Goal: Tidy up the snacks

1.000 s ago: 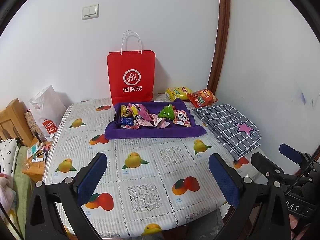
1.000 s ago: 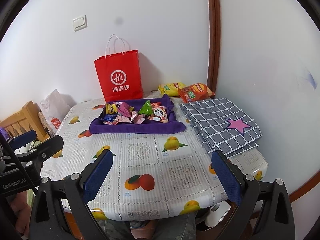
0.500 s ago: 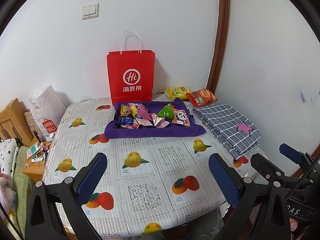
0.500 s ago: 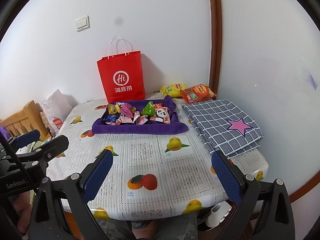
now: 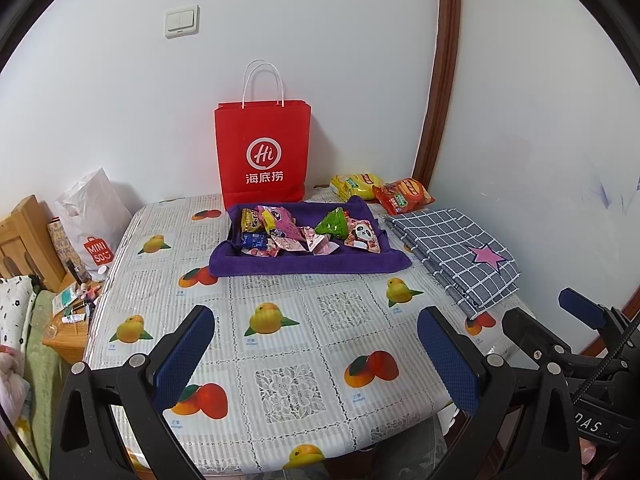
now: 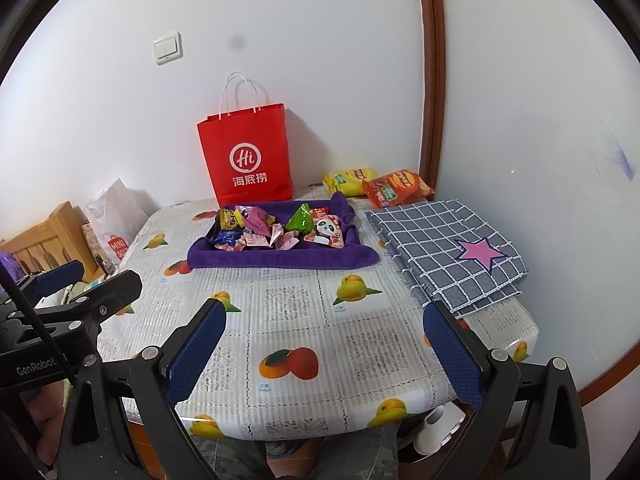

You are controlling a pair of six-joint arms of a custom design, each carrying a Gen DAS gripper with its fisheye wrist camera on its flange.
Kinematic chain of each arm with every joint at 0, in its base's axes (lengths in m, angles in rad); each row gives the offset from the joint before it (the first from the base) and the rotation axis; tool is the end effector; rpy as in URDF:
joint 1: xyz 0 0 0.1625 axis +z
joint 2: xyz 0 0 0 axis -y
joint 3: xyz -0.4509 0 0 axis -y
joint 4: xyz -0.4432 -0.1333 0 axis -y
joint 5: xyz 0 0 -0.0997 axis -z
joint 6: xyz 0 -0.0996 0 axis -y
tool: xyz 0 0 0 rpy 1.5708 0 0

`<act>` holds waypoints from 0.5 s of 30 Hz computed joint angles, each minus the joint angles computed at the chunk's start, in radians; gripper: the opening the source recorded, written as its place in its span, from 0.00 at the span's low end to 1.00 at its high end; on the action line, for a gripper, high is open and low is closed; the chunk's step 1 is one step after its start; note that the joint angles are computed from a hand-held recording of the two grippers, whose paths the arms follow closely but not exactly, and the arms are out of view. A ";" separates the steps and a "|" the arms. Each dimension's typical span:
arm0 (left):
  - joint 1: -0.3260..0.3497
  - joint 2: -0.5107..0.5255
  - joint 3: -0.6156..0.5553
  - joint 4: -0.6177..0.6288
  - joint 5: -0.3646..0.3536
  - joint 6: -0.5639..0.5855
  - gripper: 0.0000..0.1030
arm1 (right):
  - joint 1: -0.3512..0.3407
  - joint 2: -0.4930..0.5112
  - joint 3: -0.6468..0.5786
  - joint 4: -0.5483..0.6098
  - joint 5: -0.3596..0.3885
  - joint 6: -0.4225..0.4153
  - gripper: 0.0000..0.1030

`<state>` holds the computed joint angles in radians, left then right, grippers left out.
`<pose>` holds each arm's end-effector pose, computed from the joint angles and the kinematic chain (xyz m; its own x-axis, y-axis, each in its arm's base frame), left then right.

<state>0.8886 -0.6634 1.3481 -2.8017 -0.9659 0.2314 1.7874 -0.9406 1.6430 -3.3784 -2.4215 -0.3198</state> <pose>-0.3736 -0.7611 0.1416 -0.6792 0.4337 -0.5921 0.7135 0.5792 -0.3942 0.2091 -0.6784 0.3001 -0.7181 0.3504 0.6013 -0.3395 0.5779 -0.7422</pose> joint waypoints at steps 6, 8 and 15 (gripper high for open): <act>0.001 -0.006 0.008 -0.001 -0.004 0.002 0.99 | 0.001 -0.001 0.001 0.002 0.001 0.005 0.95; 0.001 -0.006 0.008 -0.002 -0.004 0.001 0.99 | 0.002 -0.001 0.001 0.002 0.002 0.005 0.95; 0.001 -0.006 0.008 -0.001 -0.004 -0.003 0.99 | 0.002 -0.002 0.005 -0.003 0.006 0.002 0.95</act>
